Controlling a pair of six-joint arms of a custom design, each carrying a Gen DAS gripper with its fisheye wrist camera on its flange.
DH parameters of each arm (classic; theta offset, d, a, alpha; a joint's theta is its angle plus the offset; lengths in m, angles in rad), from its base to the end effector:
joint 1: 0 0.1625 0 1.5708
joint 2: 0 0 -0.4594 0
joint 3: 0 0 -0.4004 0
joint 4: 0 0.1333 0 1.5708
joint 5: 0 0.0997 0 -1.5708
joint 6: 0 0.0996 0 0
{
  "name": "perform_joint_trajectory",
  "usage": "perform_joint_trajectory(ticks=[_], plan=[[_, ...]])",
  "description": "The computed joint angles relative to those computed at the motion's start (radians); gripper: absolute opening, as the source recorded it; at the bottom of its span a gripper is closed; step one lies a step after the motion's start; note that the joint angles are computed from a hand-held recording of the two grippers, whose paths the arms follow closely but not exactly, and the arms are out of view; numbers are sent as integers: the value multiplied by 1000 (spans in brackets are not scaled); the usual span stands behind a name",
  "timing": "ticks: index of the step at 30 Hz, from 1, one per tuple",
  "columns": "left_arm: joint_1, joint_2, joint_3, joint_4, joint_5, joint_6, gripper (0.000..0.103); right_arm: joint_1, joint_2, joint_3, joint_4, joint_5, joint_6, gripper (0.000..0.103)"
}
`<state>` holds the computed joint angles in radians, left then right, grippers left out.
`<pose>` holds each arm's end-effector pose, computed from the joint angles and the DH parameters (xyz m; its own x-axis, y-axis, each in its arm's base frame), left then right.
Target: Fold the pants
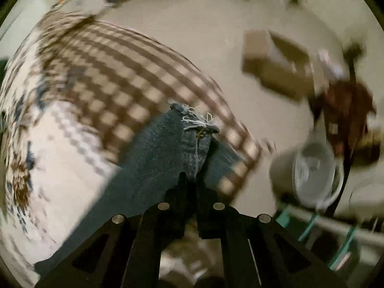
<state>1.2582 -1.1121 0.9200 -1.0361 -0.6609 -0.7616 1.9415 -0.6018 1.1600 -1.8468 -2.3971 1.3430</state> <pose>-0.0043 -0.7025 0.5598 -0.5636 -0.2992 -0.7700 -0.1371 0.9530 -0.2700 0.3441 -0.7195 0.1179 -0.4648 0.7735 0.4308 0.4644 0.6272 -0.6252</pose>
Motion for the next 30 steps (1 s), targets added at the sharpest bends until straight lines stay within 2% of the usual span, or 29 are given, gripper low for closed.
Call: perform_joint_trajectory(ticks=[3,4,6,8,9,11,12,13,14,16,18,20,22,23,24,25,27,28,29,30], plan=[[-3,4,8,-1,-10,23,81,-21,-100,215,-246,72,-13,12],[-6,4,12,-3,-9,30,81,-24,-119,249,-279,76,4,14],[-8,5,18,-11,-10,44,81,-22,-158,332,-424,67,-2,25],[-12,5,24,-14,-7,49,81,-15,-174,376,-528,45,-2,46],[-14,5,26,-16,-5,52,81,-17,-176,388,-555,45,2,50],[-18,4,33,-18,-1,51,81,-39,-166,348,-482,71,38,52],[-20,3,37,-19,1,50,81,-54,-153,329,-452,91,57,48],[-21,2,38,-17,3,45,81,-61,-155,337,-463,89,69,15],[-21,-2,39,-16,1,36,81,-61,-152,334,-460,71,70,4],[-18,-8,34,-11,5,21,81,-41,-121,278,-418,10,14,4],[-8,-17,27,-9,8,1,81,-6,-90,227,-410,-94,-87,3],[6,-24,12,7,2,-23,81,9,-73,184,-319,-148,-96,4],[25,-36,5,15,-7,-39,81,-12,-52,115,-147,-93,-75,7],[35,-41,-1,23,-7,-47,81,-29,-47,78,-45,-40,-42,12],[48,-49,-9,31,-4,-51,81,-30,-51,66,28,0,16,12],[55,-54,-12,36,2,-52,81,-16,-49,46,60,-2,54,13],[73,-68,-26,52,36,-57,81,43,-6,-44,120,-43,98,20],[79,-77,-26,54,57,-59,81,76,34,-100,103,-44,75,27],[87,-81,-28,61,80,-63,81,106,65,-135,44,-10,20,32],[102,-77,-49,79,96,-66,81,126,126,-204,-19,66,-70,40]])
